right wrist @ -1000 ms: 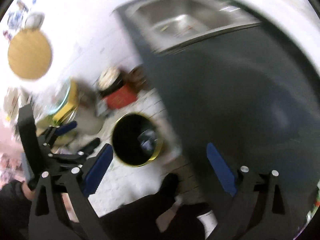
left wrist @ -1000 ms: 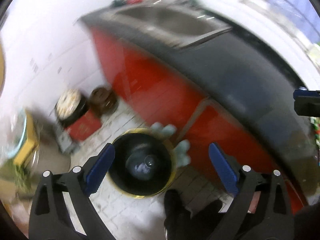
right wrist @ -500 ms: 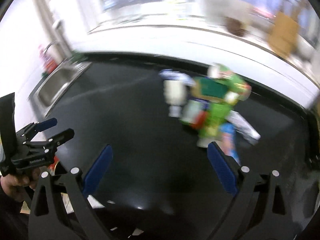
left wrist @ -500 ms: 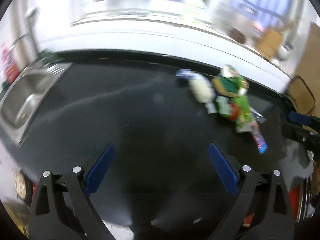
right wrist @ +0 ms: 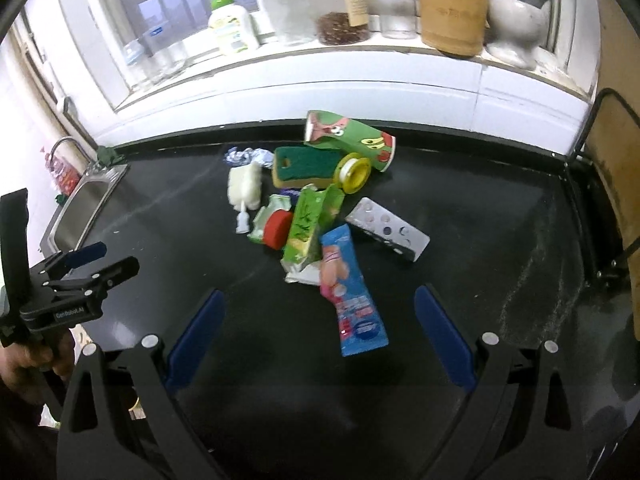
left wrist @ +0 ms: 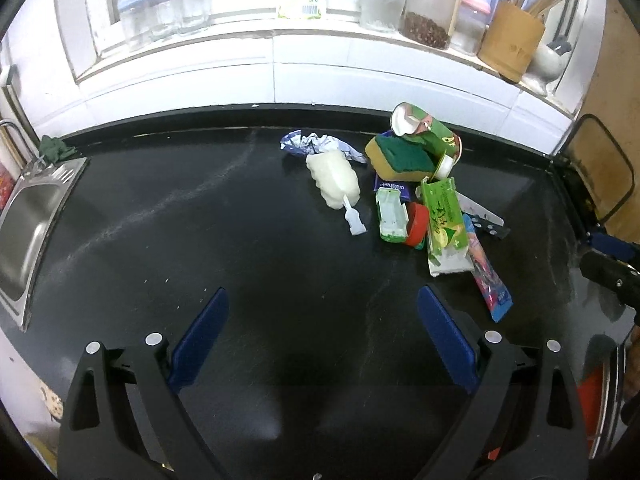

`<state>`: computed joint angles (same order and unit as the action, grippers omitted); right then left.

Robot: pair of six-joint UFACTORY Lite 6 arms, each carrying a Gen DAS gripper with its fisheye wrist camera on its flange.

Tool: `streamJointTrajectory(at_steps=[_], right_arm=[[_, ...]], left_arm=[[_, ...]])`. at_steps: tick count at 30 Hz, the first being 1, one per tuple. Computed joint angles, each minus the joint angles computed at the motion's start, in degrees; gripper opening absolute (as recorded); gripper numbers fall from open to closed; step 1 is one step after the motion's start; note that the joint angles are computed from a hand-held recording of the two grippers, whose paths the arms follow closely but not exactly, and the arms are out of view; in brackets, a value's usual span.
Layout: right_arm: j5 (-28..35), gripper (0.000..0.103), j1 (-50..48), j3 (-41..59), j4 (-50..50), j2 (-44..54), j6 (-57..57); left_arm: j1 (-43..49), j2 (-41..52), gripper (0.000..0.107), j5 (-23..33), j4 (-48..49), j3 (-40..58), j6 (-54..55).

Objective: Collect trash
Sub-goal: 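Move both tools back over the trash pile on the counter, then grasp the white foam sponge with the left tool while the right grasps the blister pack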

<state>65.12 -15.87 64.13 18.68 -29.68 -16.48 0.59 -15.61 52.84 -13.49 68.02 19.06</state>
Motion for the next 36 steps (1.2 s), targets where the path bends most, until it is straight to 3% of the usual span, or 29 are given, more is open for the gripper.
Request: streamJointTrajectory(at_steps=[4, 11, 19, 27, 29, 31, 34, 36], right_arm=[[-2.89, 0.092, -2.97, -0.44, 0.78, 4.14, -4.63], [-11.62, 0.092, -4.43, -0.78, 0.99, 15.40, -10.09], [-20.17, 0.086, -2.69, 1.94, -3.57, 33.05, -12.97], [-24.36, 0.065, -1.04, 5.71, -5.53, 42.46, -17.91], [-25.16, 0.058, -1.28, 5.46, -4.02, 42.52, -20.36], [-25.14, 0.046, -1.24, 5.48, -3.52, 42.58, -21.10], [-24.50, 0.042, -1.37, 4.51, -2.20, 41.48, -22.46], [-24.49, 0.041, -1.36, 3.18, -2.14, 39.99, -22.03]], left_arm=[[-3.03, 6.30, 0.092, -3.76, 2.10, 2.57, -2.26], [-7.12, 25.51, 0.092, -11.02, 5.88, 12.91, -7.26], [-8.59, 48.31, 0.092, -10.72, 7.42, 31.08, -11.59], [-10.31, 59.09, 0.091, -11.41, 11.14, 42.19, -16.65], [-10.78, 59.74, 0.083, -11.74, 11.75, 43.47, -17.06], [-11.12, 59.59, 0.052, -11.61, 12.32, 44.16, -16.81], [-10.26, 57.55, 0.040, -10.94, 9.84, 42.39, -15.39], [-10.09, 53.24, 0.037, -12.02, 10.43, 37.24, -15.29]])
